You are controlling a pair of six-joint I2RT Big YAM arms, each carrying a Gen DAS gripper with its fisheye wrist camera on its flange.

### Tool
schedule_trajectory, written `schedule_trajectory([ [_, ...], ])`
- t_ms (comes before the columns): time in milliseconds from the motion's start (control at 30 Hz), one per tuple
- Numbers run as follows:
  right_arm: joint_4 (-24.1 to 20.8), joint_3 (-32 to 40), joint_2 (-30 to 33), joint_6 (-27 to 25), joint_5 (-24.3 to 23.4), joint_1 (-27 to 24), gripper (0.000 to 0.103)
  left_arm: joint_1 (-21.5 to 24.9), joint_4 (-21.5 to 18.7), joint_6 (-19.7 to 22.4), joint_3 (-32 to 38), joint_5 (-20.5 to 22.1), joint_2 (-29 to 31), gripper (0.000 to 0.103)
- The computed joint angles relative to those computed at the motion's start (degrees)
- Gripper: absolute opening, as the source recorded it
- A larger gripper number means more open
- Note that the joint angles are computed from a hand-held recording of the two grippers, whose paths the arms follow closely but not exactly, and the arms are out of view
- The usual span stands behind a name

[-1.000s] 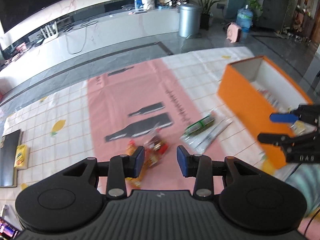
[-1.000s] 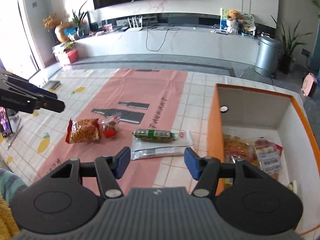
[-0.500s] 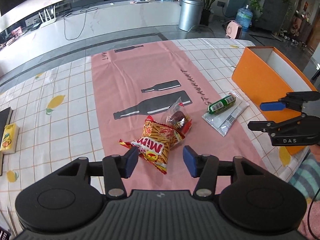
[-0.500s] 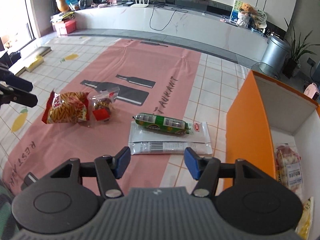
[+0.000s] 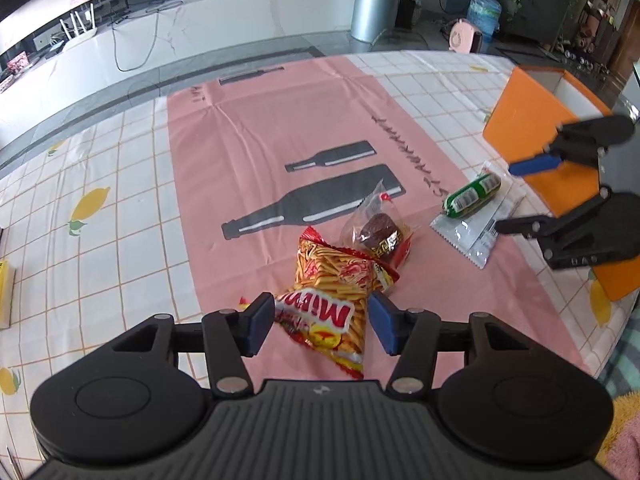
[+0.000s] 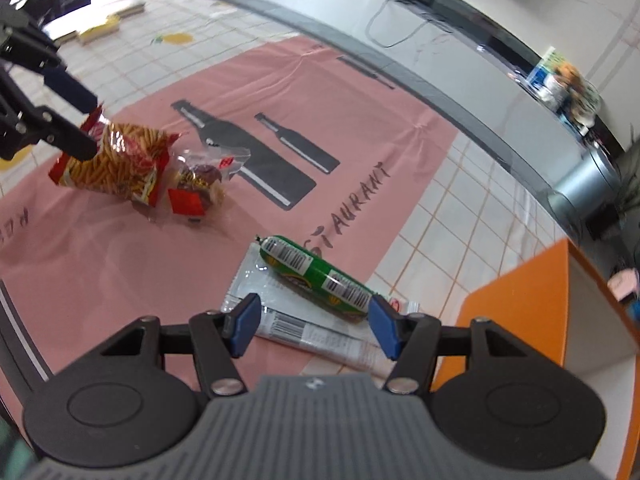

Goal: Organize snacks
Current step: 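Grasp the red Mimi chip bag with the left tool while the right tool grasps the green sausage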

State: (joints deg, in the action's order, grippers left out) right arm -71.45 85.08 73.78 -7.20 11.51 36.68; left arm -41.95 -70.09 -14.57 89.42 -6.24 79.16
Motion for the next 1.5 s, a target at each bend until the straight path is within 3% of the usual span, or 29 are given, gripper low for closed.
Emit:
schedule_trajectory([
  [133, -0.69, 1.91, 2.1, -6.73, -1.77, -1.53, 0.058, -0.4, -0.99, 1.86, 0.92, -1.31, 1.41, 0.067],
  [300, -1.47, 3.68, 4.53, -10.1, -5.48, -3.68, 0.062, -0.69, -1.51, 2.28, 1.68, -2.21, 2.53, 0.07],
  [567, -1.52, 4.68, 6.44, -13.77, -10.19, -5.44, 0.062, -0.89, -8.93, 6.35, 6.43, -2.56, 6.21, 0.07],
  [800, -3.17, 4.68, 5.41, -7.45, -12.94, -6.03, 0.043, -1.05, -9.98, -0.41, 7.13, 1.64, 6.52, 0.07],
  [867, -3.52, 3.99, 4.54, -5.02, -12.93, -5.91, 0.025, -1.86, -10.35, -1.88, 7.09, 1.3, 6.7, 0.07],
  [933, -4.62, 3.44, 3.85, -1.66, -14.43, -6.21, 0.02, -2.64, -10.99, -3.22, 7.22, 0.71, 7.0, 0.07],
  [1133, -3.54, -0.08, 0.53, 5.55, -19.25, -7.27, 0.02, -4.51, -6.76, -5.15, 6.03, -3.31, 5.33, 0.072],
  [1200, -2.19, -1.06, -0.48, 7.19, -18.98, -7.25, 0.022, -5.02, -4.31, -3.44, 5.71, -4.83, 4.62, 0.078],
  [1233, -1.44, -1.34, -0.88, 7.8, -18.63, -7.22, 0.029, -5.12, -3.38, -1.97, 5.66, -4.71, 4.47, 0.08],
  [1267, -0.56, -1.63, -1.26, 8.58, -18.36, -7.16, 0.033, -5.22, -3.1, -0.81, 5.91, -4.57, 4.68, 0.081],
  [1500, 5.49, -3.85, -2.36, 18.0, -13.07, -5.04, 0.034, -4.83, -6.05, 5.45, 7.51, -4.28, 7.67, 0.081],
])
